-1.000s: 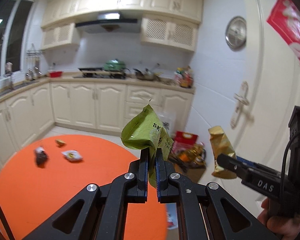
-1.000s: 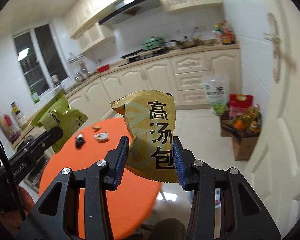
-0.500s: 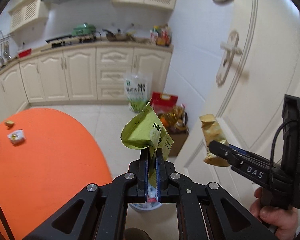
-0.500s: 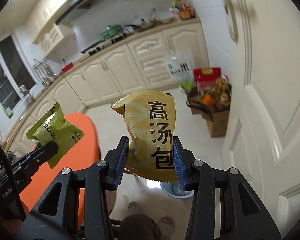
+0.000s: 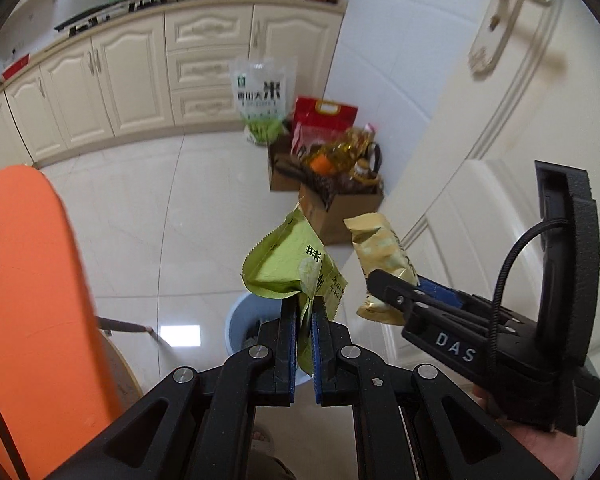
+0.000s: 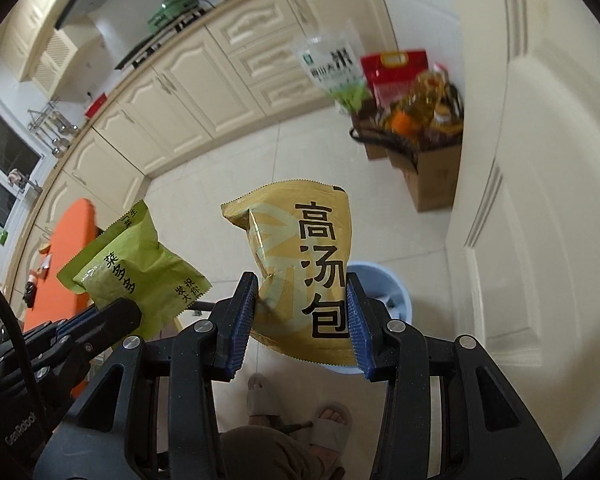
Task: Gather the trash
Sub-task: 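Carry the green packet and yellow bag to the wastebasket and open both tools, then move both tools back over the orange table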
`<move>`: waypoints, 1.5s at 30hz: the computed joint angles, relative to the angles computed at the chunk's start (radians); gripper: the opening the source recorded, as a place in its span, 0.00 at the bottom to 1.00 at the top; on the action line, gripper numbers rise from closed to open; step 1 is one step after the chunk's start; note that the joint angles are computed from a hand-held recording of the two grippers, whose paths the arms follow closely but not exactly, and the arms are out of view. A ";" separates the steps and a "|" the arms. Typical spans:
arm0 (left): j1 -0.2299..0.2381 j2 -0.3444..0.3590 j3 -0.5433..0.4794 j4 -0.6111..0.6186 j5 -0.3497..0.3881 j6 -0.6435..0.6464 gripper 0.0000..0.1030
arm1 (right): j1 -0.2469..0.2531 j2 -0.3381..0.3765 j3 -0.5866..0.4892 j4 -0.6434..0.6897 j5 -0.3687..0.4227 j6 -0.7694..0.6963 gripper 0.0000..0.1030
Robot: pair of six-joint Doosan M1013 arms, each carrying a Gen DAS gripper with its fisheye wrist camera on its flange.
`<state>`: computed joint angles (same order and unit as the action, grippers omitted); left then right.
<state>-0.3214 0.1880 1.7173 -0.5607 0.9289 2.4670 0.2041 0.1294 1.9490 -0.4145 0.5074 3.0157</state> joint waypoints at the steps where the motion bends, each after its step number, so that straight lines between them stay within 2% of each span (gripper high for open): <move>1: -0.014 0.014 -0.021 0.020 0.006 -0.029 0.03 | -0.008 0.009 0.003 0.021 -0.013 -0.016 0.39; 2: -0.022 0.018 -0.026 0.037 0.013 -0.050 0.03 | -0.019 0.017 0.003 0.047 -0.024 -0.039 0.39; 6: -0.103 0.140 -0.217 0.143 0.072 -0.208 0.03 | -0.053 0.045 0.010 0.145 -0.060 -0.125 0.39; 12: -0.179 0.282 -0.415 0.260 0.148 -0.355 0.07 | -0.086 0.088 0.012 0.307 -0.084 -0.275 0.41; 14: -0.196 0.307 -0.449 0.298 0.171 -0.386 0.19 | -0.095 0.097 0.015 0.341 -0.088 -0.300 0.45; 16: -0.208 0.337 -0.495 0.326 0.180 -0.412 0.53 | -0.101 0.102 0.024 0.357 -0.100 -0.301 0.52; 17: -0.213 0.339 -0.498 0.338 0.170 -0.423 0.60 | -0.104 0.102 0.027 0.371 -0.106 -0.307 0.54; 19: -0.220 0.342 -0.501 0.353 0.147 -0.437 0.74 | -0.109 0.099 0.036 0.370 -0.112 -0.284 0.80; 22: -0.228 0.325 -0.472 0.369 0.114 -0.447 0.83 | -0.112 0.089 0.052 0.342 -0.124 -0.223 0.97; 24: -0.232 0.316 -0.456 0.375 0.091 -0.447 0.85 | -0.113 0.079 0.059 0.308 -0.117 -0.174 1.00; 28: -0.221 0.266 -0.389 0.355 0.046 -0.410 0.93 | -0.102 0.059 0.060 0.225 -0.085 -0.076 1.00; 34: -0.193 0.183 -0.305 0.286 -0.031 -0.328 0.99 | -0.067 0.010 0.058 0.092 -0.034 0.075 1.00; 38: -0.149 0.110 -0.239 0.213 -0.085 -0.255 0.99 | -0.032 -0.030 0.043 -0.019 0.014 0.178 1.00; 45: -0.045 -0.005 -0.146 0.028 -0.154 -0.108 0.99 | 0.073 -0.082 -0.040 -0.242 0.148 0.331 1.00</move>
